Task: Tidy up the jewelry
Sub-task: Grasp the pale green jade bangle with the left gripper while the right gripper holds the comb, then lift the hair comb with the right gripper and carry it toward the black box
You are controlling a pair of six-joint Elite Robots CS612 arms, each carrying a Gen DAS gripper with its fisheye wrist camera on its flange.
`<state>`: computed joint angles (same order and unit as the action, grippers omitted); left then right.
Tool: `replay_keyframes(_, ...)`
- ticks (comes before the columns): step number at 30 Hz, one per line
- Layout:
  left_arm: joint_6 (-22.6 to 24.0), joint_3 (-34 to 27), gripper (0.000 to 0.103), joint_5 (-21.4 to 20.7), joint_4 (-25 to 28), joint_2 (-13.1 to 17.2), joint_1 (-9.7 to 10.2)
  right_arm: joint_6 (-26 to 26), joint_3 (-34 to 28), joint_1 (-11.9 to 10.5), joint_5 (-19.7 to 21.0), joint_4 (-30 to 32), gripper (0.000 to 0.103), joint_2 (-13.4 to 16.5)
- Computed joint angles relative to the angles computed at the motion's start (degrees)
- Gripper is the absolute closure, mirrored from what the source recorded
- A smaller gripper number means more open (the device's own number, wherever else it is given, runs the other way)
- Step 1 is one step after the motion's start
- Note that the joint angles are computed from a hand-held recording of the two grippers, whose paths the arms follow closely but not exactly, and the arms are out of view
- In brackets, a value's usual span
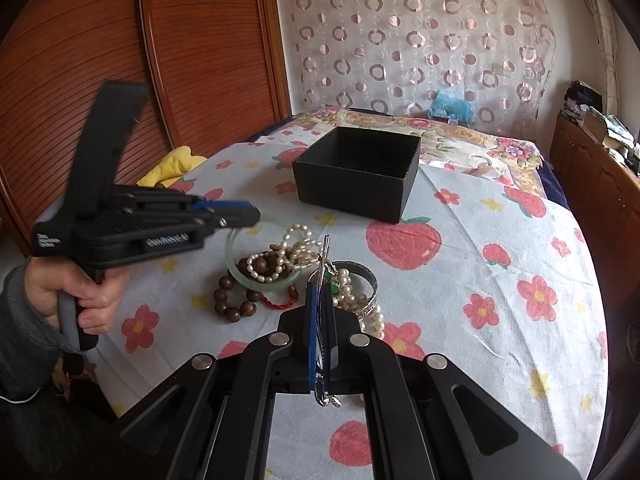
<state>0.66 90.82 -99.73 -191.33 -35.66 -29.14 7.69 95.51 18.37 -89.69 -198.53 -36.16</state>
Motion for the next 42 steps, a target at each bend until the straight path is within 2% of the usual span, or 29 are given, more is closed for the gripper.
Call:
replay_keyframes(6,-1.1,1.3,0.096,-0.4,-4.5,-1.3,0.15,-0.5,0.0,-0.1,-0.5,-0.1,0.101,-0.1)
replay_keyframes(11,-1.2,1.3,0.096,0.2,-6.1,-1.6,0.18,-1.0,-0.2,-0.2,-0.6,-0.5,0.101,-0.4)
replay_keyframes(19,-1.1,0.7,0.096,0.9,-5.8,-1.4,0.28,-2.0,-0.7,-0.4,-0.9,0.0,0.101,-0.8)
replay_keyframes(28,-1.1,0.4,0.096,0.6,-4.9,-1.0,0.53,-1.4,-2.8,-0.9,0.2,7.1,0.101,0.4)
replay_keyframes(31,-0.9,0.5,0.096,0.6,-4.9,-0.9,0.53,-0.1,-3.1,-1.2,-1.0,7.2,0.098,0.8)
replay_keyframes(38,-0.7,0.3,0.096,0.5,-5.0,-0.3,0.55,1.4,-2.1,-2.2,1.6,7.6,0.097,0.7)
replay_keyframes(42,-0.7,0.4,0.096,0.5,-5.1,-0.1,0.37,1.2,-1.1,-2.0,0.5,6.9,0.097,0.5)
